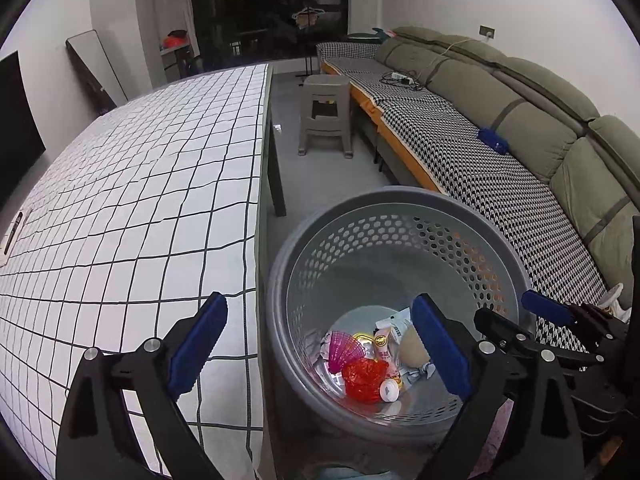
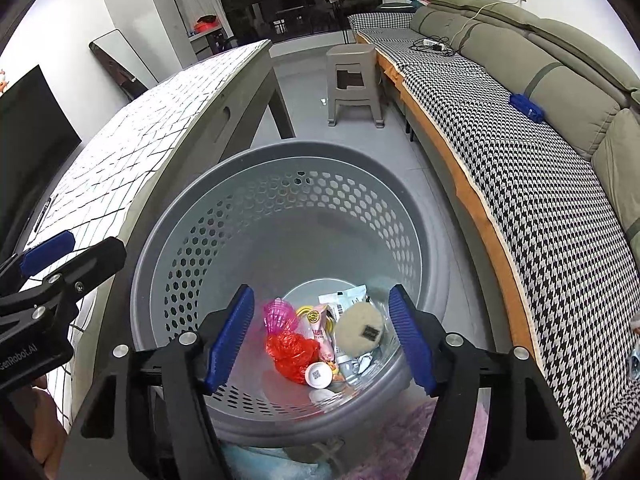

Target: Collect trash

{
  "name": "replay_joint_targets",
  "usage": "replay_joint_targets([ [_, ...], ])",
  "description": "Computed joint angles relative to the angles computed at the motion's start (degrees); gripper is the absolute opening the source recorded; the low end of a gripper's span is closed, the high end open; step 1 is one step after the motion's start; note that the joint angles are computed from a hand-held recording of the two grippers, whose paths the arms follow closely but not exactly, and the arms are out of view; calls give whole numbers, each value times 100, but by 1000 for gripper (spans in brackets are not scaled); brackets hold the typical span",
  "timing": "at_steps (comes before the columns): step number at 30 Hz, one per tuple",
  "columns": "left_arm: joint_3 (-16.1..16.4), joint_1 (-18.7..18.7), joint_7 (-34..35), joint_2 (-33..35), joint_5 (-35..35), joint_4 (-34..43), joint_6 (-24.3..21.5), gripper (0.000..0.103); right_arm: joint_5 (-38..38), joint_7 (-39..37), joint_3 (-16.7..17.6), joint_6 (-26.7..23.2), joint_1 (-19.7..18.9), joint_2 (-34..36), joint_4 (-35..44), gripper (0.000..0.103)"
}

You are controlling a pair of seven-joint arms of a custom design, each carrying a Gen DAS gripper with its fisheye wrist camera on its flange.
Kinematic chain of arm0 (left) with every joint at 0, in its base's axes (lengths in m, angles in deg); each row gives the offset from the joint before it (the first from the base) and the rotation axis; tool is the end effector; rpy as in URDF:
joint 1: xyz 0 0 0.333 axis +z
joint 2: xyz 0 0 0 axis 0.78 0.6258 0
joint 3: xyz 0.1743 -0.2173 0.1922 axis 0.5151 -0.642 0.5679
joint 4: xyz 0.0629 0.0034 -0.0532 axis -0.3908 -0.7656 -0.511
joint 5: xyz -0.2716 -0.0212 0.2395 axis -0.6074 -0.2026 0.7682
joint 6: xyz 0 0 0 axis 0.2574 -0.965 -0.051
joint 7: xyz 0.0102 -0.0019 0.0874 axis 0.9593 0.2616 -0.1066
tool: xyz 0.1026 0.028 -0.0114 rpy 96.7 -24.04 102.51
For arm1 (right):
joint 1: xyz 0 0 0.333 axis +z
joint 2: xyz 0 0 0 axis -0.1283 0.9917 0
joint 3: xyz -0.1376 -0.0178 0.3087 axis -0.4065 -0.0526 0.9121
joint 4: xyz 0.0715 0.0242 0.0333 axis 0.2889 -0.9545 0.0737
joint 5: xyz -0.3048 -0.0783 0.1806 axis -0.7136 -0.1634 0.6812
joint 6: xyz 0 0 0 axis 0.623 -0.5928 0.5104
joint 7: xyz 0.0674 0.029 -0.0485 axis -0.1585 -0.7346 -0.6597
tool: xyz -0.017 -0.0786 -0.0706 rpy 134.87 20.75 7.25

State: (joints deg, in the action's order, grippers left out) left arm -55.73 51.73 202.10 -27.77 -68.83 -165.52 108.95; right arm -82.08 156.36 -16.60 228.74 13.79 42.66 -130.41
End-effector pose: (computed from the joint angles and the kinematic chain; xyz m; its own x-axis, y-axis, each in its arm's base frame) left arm 0.6946 -0.1546 0.4751 -0.6414 -0.7670 -0.0203 -0.5673 0.4919 -0.6604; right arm 0.6134 0.1887 0.4240 -0.5259 -0.8342 -0.1661 -0.6172 0.5086 -0.6002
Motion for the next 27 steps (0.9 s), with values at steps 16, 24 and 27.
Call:
replay_joint_targets([
  [16,25,24,-112,-142,1,-211,176,97,-284,337,73,-178,41,-156,-103,70],
  [24,86,-28,-217,-204,118,-310,279,97,-386,466,113,-200,20,-226,-178,70],
  [27,73,-26,-225,-221,154,-343,333,97,-455,553,118,-187,14,-260,-217,70],
])
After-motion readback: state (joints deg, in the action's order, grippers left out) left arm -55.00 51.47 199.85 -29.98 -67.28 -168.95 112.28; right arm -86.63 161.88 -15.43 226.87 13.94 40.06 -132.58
